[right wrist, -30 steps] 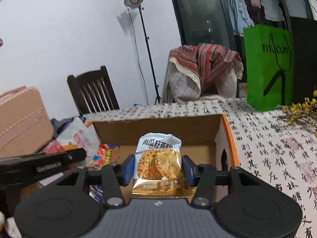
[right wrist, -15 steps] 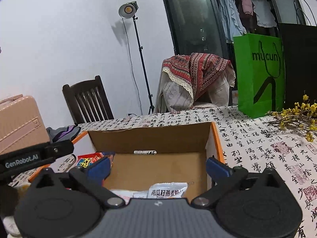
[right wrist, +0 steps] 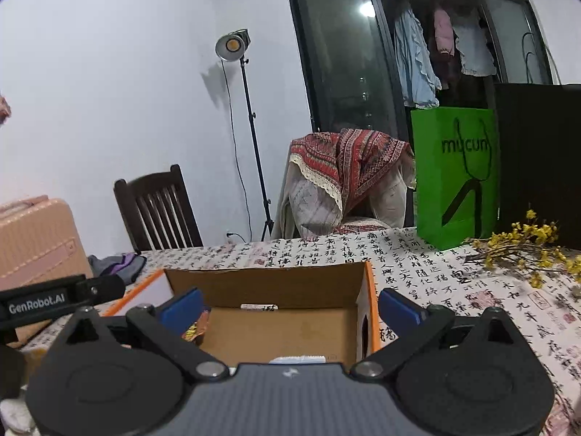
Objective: Organize snacks
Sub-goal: 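Carry both packets into the orange box and open both grippers, then return both grippers to the pile and grasp a green bar with the right gripper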
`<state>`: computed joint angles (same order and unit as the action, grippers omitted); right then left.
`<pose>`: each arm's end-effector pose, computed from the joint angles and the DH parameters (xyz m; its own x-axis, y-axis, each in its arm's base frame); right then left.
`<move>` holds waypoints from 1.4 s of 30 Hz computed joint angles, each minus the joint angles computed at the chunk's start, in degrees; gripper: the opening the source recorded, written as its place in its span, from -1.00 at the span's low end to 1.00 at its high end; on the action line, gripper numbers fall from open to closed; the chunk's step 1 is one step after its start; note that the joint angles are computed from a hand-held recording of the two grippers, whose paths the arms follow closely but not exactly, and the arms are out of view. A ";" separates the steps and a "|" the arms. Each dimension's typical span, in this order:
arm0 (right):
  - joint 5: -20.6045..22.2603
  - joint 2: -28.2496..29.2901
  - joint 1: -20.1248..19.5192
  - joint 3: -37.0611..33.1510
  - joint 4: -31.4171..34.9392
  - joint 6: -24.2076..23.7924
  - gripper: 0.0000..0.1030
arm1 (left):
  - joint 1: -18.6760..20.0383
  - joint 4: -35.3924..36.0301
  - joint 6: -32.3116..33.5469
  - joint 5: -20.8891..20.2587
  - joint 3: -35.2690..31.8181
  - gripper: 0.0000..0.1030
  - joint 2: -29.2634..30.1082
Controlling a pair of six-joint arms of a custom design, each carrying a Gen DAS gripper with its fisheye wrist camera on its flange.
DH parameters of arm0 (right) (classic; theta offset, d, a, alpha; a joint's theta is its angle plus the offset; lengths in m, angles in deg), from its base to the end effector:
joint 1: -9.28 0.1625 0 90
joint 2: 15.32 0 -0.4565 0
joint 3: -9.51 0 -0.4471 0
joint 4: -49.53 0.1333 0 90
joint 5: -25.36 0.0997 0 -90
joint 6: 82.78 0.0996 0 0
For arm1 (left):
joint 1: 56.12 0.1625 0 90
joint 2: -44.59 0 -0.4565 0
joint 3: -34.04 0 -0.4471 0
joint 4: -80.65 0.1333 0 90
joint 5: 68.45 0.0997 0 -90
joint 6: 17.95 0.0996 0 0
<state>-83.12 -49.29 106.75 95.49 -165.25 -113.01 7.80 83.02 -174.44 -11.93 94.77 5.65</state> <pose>0.2014 -0.7538 0.1325 -0.8271 0.0050 0.5620 -0.5265 0.3428 -0.7780 -0.1849 -0.8060 0.1585 -0.8181 0.0683 -0.5710 0.5521 0.3712 -0.7466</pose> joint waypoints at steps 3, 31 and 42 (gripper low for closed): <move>-1.23 -2.16 0.56 3.84 -0.99 -0.47 1.00 | -0.36 -0.08 0.29 -0.21 3.19 1.00 -2.35; -7.77 -7.89 2.38 23.14 -2.77 -0.56 0.24 | 0.12 -1.82 0.53 -3.98 26.80 1.00 -16.21; -9.96 -6.05 2.67 19.52 3.66 2.08 0.00 | 1.29 -0.14 -1.58 -3.04 26.38 1.00 -16.30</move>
